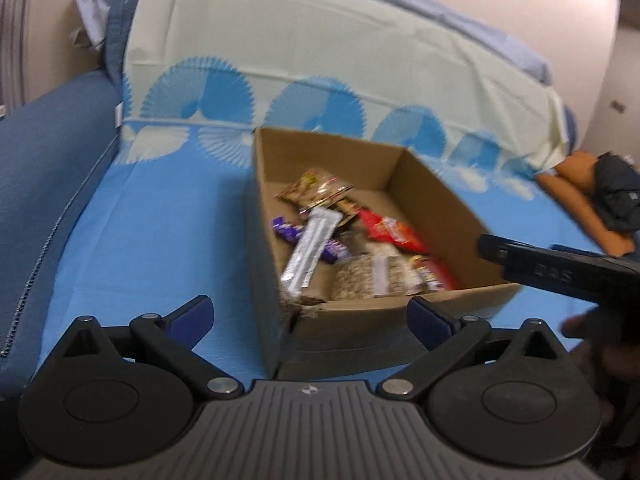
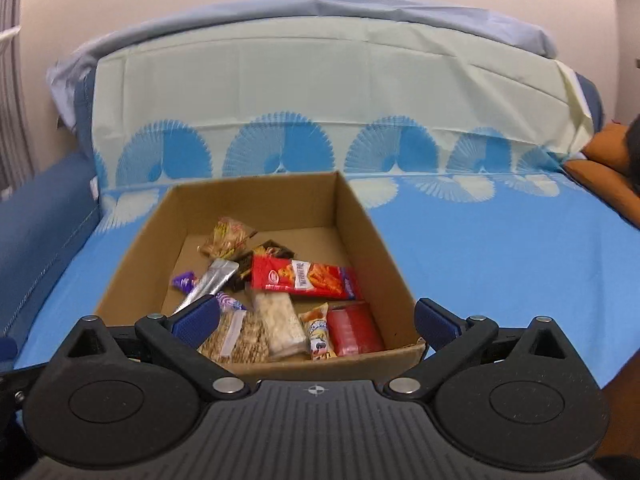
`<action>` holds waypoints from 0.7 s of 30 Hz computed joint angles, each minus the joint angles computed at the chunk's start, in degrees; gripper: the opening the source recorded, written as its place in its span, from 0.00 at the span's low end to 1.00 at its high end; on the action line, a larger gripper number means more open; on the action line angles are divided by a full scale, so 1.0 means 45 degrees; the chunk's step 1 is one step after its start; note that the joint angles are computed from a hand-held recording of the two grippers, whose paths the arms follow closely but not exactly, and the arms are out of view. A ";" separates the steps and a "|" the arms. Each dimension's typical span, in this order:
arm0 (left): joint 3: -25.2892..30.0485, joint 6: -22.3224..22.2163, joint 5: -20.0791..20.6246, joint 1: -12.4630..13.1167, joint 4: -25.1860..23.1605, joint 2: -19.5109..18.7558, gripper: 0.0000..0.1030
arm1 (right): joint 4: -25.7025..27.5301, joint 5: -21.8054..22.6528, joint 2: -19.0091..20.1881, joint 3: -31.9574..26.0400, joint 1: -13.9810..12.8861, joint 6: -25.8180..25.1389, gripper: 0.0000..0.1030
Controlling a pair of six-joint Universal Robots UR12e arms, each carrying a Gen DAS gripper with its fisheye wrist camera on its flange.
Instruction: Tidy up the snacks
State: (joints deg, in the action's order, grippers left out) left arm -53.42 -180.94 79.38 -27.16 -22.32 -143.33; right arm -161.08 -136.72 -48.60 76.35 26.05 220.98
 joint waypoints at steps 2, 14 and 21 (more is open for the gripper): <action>0.0736 0.0034 0.0453 -0.0097 -0.1115 -0.0278 1.00 | 0.0123 -0.0119 0.0080 -0.0106 -0.0003 -0.0219 0.99; 0.1589 -0.0002 0.1309 -0.0312 -0.2650 -0.0662 1.00 | 0.0924 0.0660 0.0120 -0.0307 -0.0102 -0.0158 0.99; 0.1639 -0.0036 0.1328 -0.0327 -0.2739 -0.0689 1.00 | 0.0934 0.0815 0.0137 -0.0351 -0.0117 -0.0309 0.99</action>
State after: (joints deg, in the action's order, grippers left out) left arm -46.04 -181.10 85.35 -28.64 -34.65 -146.43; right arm -156.87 -133.05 -47.98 74.77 25.53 219.59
